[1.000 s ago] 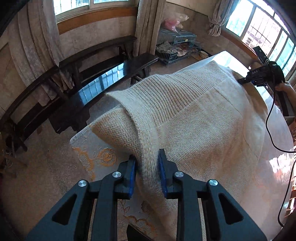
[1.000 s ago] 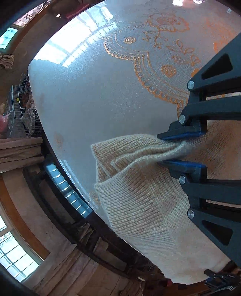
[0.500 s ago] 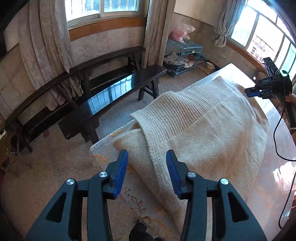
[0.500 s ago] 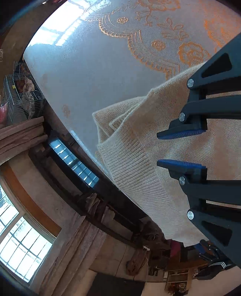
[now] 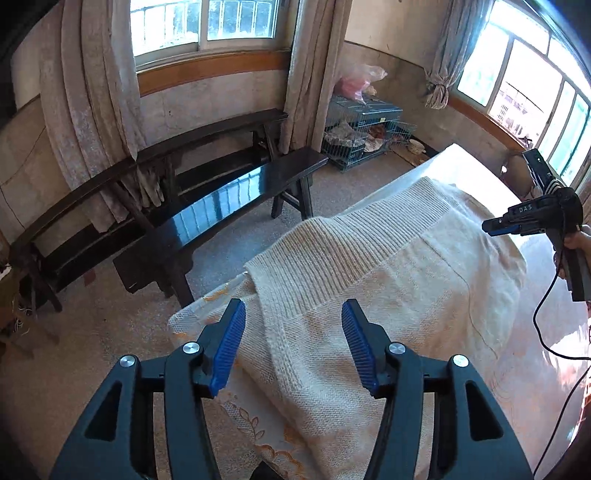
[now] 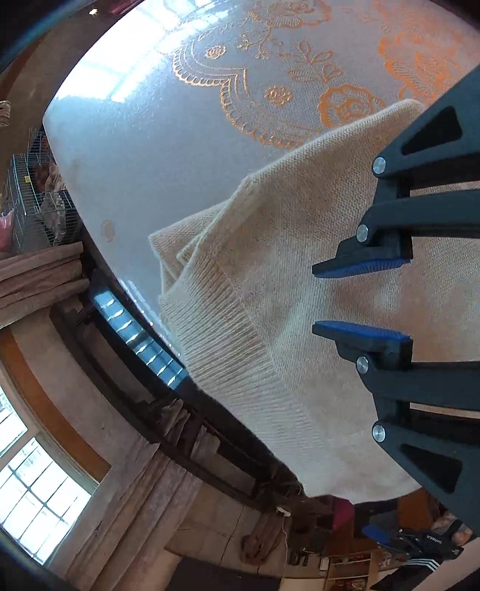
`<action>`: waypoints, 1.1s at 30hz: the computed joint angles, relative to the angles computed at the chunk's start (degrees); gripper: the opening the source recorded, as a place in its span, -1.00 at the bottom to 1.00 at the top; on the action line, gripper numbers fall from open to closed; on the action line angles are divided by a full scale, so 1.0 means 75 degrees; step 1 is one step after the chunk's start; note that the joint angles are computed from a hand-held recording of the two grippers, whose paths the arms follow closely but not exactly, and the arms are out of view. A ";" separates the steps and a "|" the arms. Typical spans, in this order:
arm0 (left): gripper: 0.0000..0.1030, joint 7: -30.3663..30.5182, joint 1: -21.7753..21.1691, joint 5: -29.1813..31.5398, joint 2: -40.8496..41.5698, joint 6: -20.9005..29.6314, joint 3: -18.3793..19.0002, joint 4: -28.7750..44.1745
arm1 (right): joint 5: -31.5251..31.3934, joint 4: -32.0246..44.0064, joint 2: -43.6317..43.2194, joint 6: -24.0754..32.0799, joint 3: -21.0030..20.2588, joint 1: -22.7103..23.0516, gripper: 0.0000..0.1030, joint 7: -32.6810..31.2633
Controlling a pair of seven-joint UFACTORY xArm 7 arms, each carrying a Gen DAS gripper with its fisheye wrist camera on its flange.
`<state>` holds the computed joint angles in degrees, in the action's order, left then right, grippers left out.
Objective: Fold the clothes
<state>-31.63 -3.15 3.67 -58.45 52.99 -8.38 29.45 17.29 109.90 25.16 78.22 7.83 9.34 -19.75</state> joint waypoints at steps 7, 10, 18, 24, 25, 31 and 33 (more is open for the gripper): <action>0.50 0.0219 -0.0398 0.0471 -0.0920 -0.0646 -0.0541 -0.0379 | 0.2638 -0.3181 -0.3186 -0.1219 -0.0165 -0.0907 -0.38 -0.2737; 0.71 0.0402 -0.0720 0.0538 -0.1447 -0.1326 -0.0739 -0.0556 | 0.4103 -0.4995 -0.5072 -0.2116 -0.0654 -0.0721 0.07 -0.4563; 1.00 0.0346 -0.0351 0.1237 -0.2885 -0.4115 -0.2053 -0.0705 | 0.5198 -0.8092 -0.8600 -0.3875 -0.1140 0.0133 0.64 -0.6058; 1.00 0.0172 -0.0325 0.1006 -0.2560 -0.4811 -0.2231 -0.0408 | 0.4749 -0.8789 -0.9819 -0.4676 -0.1126 0.0234 0.64 -0.5385; 1.00 0.0058 -0.0186 0.0974 -0.2589 -0.4611 -0.2348 -0.0346 | 0.4666 -0.8725 -0.9702 -0.4416 -0.1317 0.0322 0.64 -0.5129; 1.00 -0.1098 0.0661 0.0810 -0.2753 -0.1763 -0.2915 0.0076 | 0.2986 -0.8124 -0.8081 -0.3061 -0.1507 0.0329 0.64 -0.3262; 1.00 -0.1606 0.0841 0.0672 -0.2414 -0.0766 -0.2925 0.0270 | 0.3050 -0.8681 -0.8246 -0.4219 -0.1213 0.0603 0.64 -0.3542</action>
<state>-43.67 3.15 8.72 -76.56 47.24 -30.32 31.48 40.16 44.79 -36.69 46.58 -1.27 13.87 -46.31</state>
